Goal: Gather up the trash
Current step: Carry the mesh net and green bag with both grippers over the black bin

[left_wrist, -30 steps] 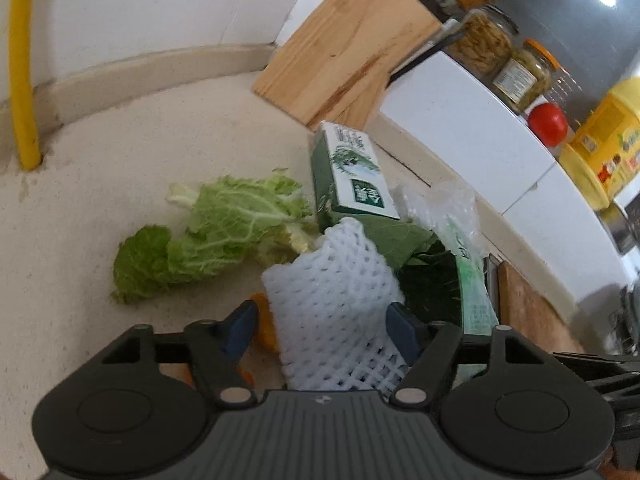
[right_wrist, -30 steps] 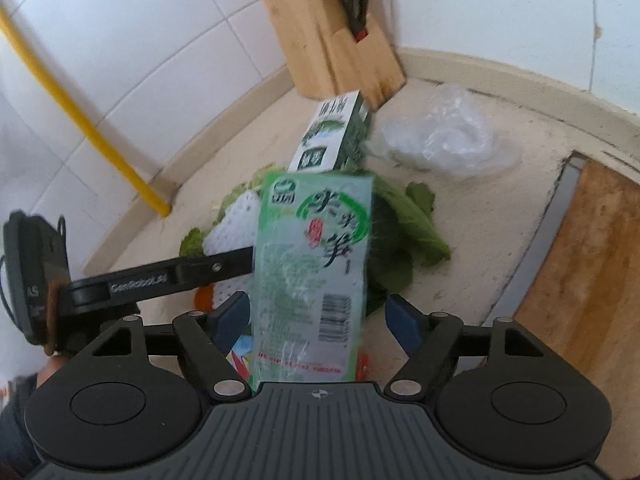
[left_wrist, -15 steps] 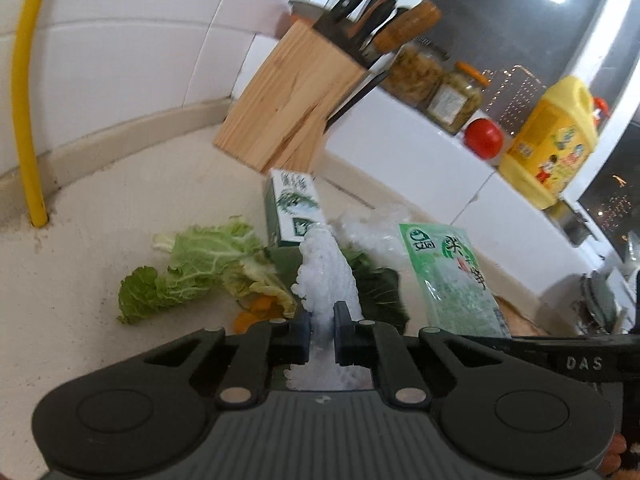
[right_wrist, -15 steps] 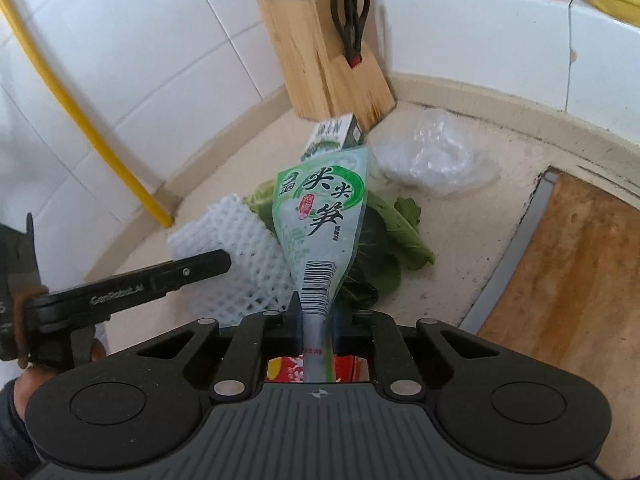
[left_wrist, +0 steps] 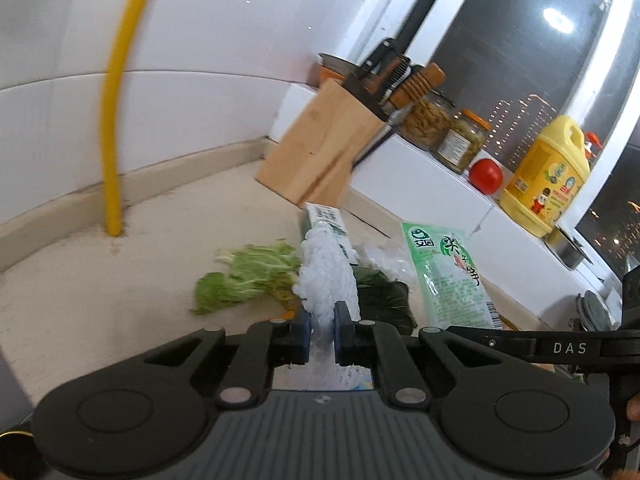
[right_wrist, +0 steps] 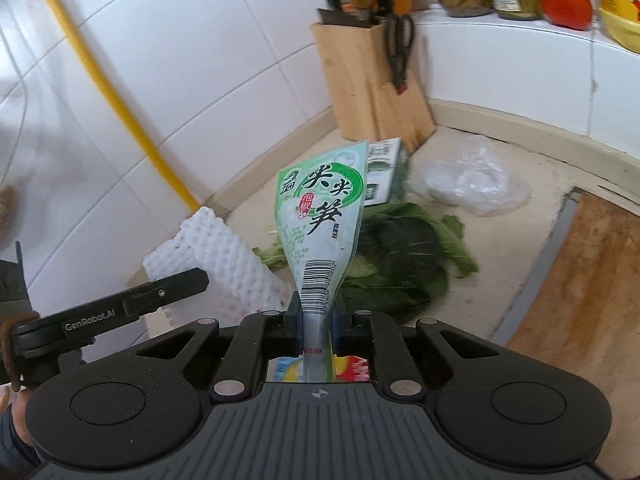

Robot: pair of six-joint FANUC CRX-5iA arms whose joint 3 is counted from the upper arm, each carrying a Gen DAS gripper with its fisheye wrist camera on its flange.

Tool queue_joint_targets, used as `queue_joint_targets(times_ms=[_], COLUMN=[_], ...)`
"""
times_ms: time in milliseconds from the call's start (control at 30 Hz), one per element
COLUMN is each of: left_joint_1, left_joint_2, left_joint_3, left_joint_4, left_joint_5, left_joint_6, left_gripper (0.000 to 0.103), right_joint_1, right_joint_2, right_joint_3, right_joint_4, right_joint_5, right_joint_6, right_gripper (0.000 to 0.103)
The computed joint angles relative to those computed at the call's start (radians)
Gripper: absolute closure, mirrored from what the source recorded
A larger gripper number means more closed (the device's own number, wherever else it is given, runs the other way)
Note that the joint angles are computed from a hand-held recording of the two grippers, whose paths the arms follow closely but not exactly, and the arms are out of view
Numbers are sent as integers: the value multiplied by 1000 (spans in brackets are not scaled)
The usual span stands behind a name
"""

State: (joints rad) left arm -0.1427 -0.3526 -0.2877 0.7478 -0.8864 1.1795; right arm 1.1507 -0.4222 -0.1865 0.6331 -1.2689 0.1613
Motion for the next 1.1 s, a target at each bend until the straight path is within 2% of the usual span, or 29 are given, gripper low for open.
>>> queue_joint_targets(times_ms=[300,633,833,1100], left_joint_1=[97,276,417,678], left_joint_2=[-105,-222,-295,-391], left_joint_3=[-63,-134,-167,-222], left_joint_4=[6,25,32,78], left_joint_5=[-24,-98,-166,-303], left_joint_6=[-5,-33,-56,-119], left_gripper=[96,96,96,96], right_joint_1=[30,43,47,51], right_joint_2=[47,134,204,323], right_joint_3=[37,110,171,287], right_joint_4=[-8,-63,-117,-226], right_joint_5=[41,106,153,204], right_joint_6=[16,92,158,285], right_gripper=[87,87,87,87])
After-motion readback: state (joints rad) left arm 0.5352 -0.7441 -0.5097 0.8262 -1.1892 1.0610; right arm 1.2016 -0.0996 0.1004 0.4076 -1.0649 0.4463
